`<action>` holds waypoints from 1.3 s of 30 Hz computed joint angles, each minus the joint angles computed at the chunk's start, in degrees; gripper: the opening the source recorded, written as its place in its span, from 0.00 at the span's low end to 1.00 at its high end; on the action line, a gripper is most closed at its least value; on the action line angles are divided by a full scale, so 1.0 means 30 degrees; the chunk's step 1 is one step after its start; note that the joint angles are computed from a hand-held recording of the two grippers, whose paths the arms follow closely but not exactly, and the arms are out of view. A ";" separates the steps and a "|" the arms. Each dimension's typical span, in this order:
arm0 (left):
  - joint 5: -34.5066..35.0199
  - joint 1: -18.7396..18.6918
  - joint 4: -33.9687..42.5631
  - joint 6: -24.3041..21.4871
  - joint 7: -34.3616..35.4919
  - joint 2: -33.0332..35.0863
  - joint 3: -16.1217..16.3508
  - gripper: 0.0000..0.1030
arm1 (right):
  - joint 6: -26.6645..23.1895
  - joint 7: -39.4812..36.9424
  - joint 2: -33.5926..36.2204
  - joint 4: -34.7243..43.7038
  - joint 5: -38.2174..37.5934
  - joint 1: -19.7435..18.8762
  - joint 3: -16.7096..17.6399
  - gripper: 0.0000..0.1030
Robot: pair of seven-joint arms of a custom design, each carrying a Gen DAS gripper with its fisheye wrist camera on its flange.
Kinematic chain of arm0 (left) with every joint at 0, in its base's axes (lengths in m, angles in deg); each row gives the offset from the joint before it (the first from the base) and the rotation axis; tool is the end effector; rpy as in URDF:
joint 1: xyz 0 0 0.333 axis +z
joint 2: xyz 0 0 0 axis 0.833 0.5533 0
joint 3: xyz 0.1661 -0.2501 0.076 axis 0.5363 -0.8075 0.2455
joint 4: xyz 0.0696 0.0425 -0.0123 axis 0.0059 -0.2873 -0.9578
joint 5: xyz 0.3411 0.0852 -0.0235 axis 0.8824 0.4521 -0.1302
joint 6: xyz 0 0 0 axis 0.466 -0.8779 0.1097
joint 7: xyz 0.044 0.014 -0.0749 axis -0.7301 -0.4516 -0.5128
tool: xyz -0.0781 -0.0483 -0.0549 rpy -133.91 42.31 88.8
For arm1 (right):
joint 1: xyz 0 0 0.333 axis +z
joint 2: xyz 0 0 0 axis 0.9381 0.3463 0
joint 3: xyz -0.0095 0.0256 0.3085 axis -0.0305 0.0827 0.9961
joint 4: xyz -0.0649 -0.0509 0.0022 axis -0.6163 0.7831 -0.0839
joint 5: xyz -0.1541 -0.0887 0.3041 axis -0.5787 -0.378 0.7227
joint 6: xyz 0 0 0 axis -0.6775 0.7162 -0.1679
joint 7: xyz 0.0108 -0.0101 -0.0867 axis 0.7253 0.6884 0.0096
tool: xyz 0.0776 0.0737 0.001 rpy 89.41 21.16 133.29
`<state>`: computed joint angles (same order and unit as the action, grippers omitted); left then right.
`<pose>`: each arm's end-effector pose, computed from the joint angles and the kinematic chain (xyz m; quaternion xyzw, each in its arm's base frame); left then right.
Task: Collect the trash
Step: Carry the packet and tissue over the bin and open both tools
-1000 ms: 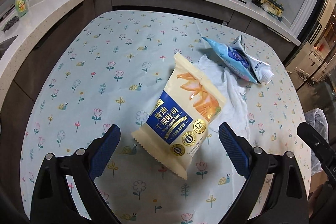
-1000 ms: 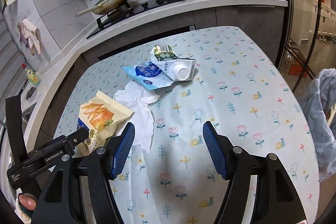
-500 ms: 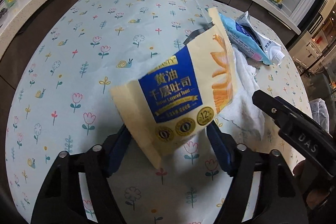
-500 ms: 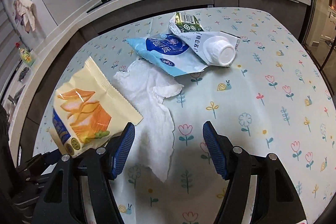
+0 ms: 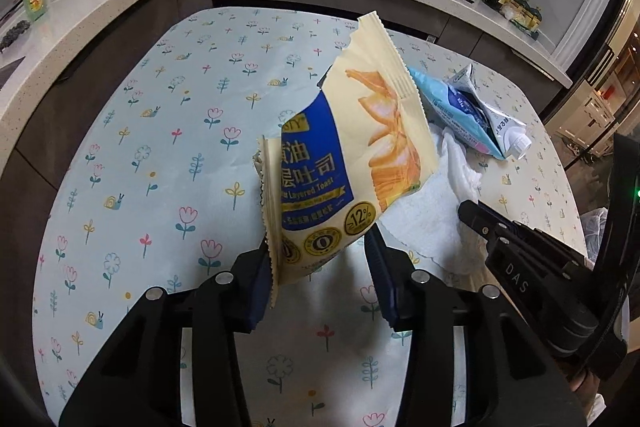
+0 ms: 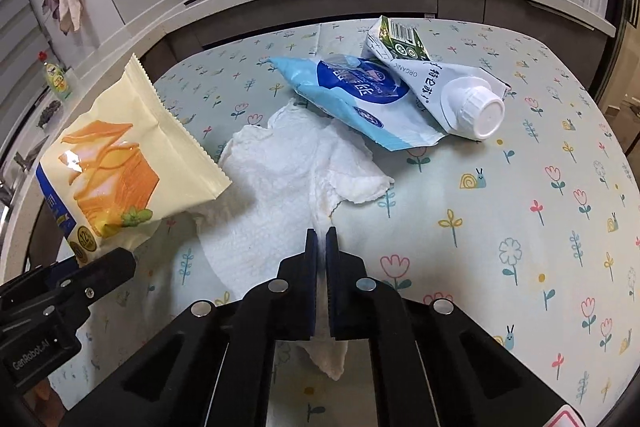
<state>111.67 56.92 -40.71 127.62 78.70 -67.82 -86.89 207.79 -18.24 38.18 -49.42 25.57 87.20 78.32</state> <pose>0.5480 -0.0792 0.3986 -0.8042 0.5164 -0.2297 0.1838 0.6442 0.2404 0.3550 -0.7912 0.5173 -0.0690 0.3188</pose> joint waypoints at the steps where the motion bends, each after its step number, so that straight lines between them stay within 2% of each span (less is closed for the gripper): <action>1: 0.0106 -0.0034 -0.0025 -0.0007 -0.0117 -0.0148 0.0027 0.40 | 0.0048 -0.0482 -0.0361 -0.0324 0.0441 -0.0366 0.0411 0.04; 6: 0.1037 -0.0365 0.0039 -0.0284 -0.1020 -0.1053 0.0014 0.40 | 0.0225 -0.3515 -0.2619 -0.2106 0.3745 -0.2014 0.2006 0.04; 10: 0.1702 -0.0670 0.0385 -0.0559 -0.1573 -0.1631 -0.0203 0.40 | 0.0389 -0.5844 -0.4390 -0.3032 0.6427 -0.2545 0.2120 0.04; 17: 0.3065 -0.1558 0.1576 -0.1313 -0.2485 -0.2163 -0.0845 0.40 | 0.0047 -0.9086 -0.6939 -0.4033 1.0596 -0.3009 0.1025 0.04; 24: 0.4013 -0.2768 0.3608 -0.2098 -0.2586 -0.1711 -0.1512 0.40 | 0.0180 -1.1322 -0.8632 -0.4751 1.3384 -0.3339 -0.0478 0.04; 39: 0.4633 -0.6073 0.9433 -0.3872 -0.1112 0.1706 -0.2147 0.40 | 0.0198 -1.2891 -0.9925 -0.5572 1.6105 -0.5080 -0.2609 0.04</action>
<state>125.57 38.70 -12.41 116.00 75.36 -62.70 -93.33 208.39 -56.91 8.41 -66.13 73.88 71.96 70.50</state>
